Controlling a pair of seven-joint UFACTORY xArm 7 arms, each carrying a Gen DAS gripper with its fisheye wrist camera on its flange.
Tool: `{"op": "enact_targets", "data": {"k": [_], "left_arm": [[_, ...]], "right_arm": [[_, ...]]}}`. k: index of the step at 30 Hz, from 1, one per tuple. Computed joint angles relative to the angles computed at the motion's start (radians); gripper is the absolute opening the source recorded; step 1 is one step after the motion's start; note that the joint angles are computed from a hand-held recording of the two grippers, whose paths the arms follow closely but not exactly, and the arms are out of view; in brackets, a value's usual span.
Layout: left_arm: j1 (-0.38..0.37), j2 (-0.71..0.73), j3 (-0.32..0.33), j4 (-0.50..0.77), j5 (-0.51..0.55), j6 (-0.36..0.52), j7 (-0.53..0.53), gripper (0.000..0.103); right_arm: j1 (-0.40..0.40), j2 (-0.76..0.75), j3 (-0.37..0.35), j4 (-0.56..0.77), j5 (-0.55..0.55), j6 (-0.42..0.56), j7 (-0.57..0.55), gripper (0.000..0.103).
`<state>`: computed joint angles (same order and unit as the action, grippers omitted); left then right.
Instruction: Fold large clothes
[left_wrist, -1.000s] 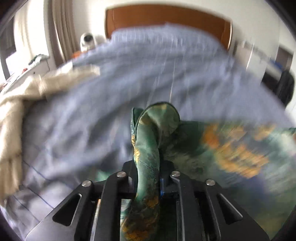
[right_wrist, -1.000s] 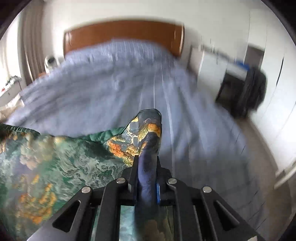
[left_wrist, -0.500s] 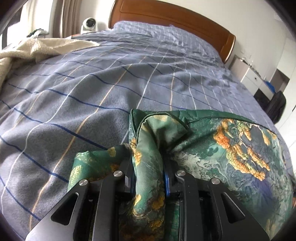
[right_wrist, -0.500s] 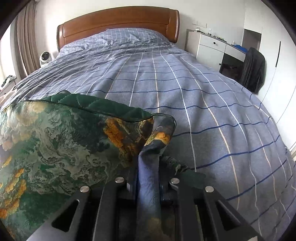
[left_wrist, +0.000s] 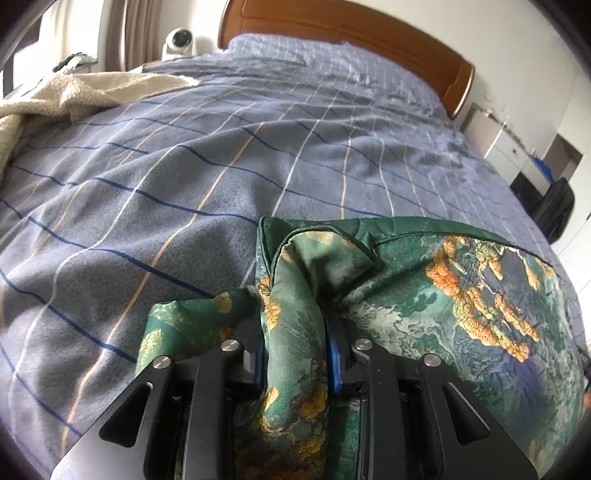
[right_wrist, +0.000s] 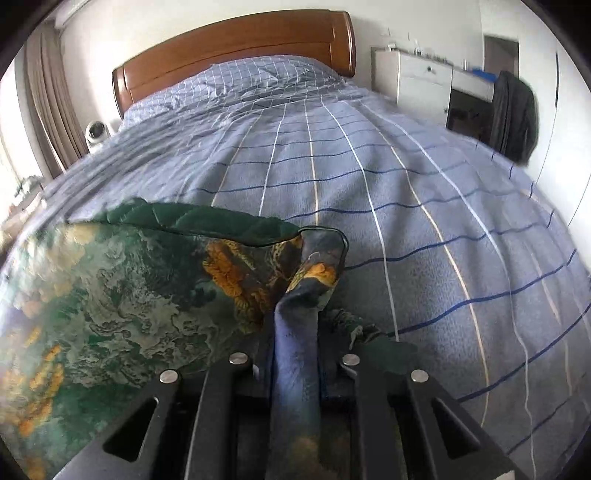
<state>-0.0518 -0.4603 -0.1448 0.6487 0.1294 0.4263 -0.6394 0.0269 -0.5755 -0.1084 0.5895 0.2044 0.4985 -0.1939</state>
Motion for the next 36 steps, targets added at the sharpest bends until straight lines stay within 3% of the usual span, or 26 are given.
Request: {"op": "enact_targets", "data": {"k": [2,3,4,5,7,9,14,17,18,20,22,26,30,33,36], "left_arm": [[0.008,0.003,-0.012,0.086,0.013,0.16,-0.001,0.047],[0.033,-0.013,-0.035,0.122,0.018,0.229,-0.011,0.061],[0.017,-0.04,-0.02,0.132,0.03,0.257,-0.03,0.064],[0.01,-0.085,-0.011,0.121,0.022,0.247,-0.038,0.066],[-0.016,-0.191,0.012,0.083,-0.01,0.192,-0.024,0.088],[0.004,-0.261,-0.024,0.063,0.017,0.153,-0.032,0.1],[-0.021,-0.233,-0.054,0.022,0.04,0.129,0.051,0.1],[0.033,-0.203,-0.089,-0.048,0.091,0.144,0.021,0.101],[0.025,-0.204,-0.062,-0.088,0.076,0.112,0.029,0.102],[-0.051,-0.249,0.079,-0.212,-0.064,-0.026,0.033,0.102],[-0.056,-0.264,0.108,-0.236,-0.127,-0.058,0.03,0.102],[-0.026,-0.271,0.053,-0.196,-0.112,0.019,0.051,0.102],[0.001,-0.429,-0.032,-0.186,-0.064,0.141,0.018,0.099],[-0.029,-0.509,-0.076,-0.159,-0.035,0.169,0.026,0.1],[-0.102,-0.428,-0.09,-0.062,-0.052,0.132,0.062,0.101]], "right_arm": [[0.037,0.029,-0.081,0.074,0.069,0.118,-0.041,0.021],[0.032,0.043,-0.099,0.114,0.09,0.176,-0.047,0.032],[0.007,0.043,-0.099,0.149,0.094,0.218,-0.034,0.045],[-0.015,0.02,-0.096,0.165,0.096,0.224,-0.034,0.049],[-0.027,-0.033,-0.1,0.182,0.097,0.229,-0.075,0.05],[-0.015,-0.104,-0.103,0.198,0.094,0.257,-0.137,0.05],[0.11,-0.252,-0.149,0.142,0.227,0.342,-0.254,0.058],[0.078,-0.29,-0.093,0.009,0.176,0.304,-0.298,0.058],[0.049,-0.281,-0.078,-0.042,0.146,0.276,-0.308,0.057],[0.091,-0.315,-0.168,-0.126,0.211,0.202,-0.382,0.056],[0.098,-0.315,-0.2,-0.144,0.268,0.178,-0.381,0.054],[0.093,-0.303,-0.183,-0.143,0.269,0.175,-0.387,0.054],[0.086,-0.301,-0.19,-0.142,0.279,0.175,-0.404,0.054],[0.074,-0.299,-0.163,-0.145,0.266,0.165,-0.395,0.054],[0.067,-0.298,-0.143,-0.145,0.25,0.164,-0.38,0.054]]}}
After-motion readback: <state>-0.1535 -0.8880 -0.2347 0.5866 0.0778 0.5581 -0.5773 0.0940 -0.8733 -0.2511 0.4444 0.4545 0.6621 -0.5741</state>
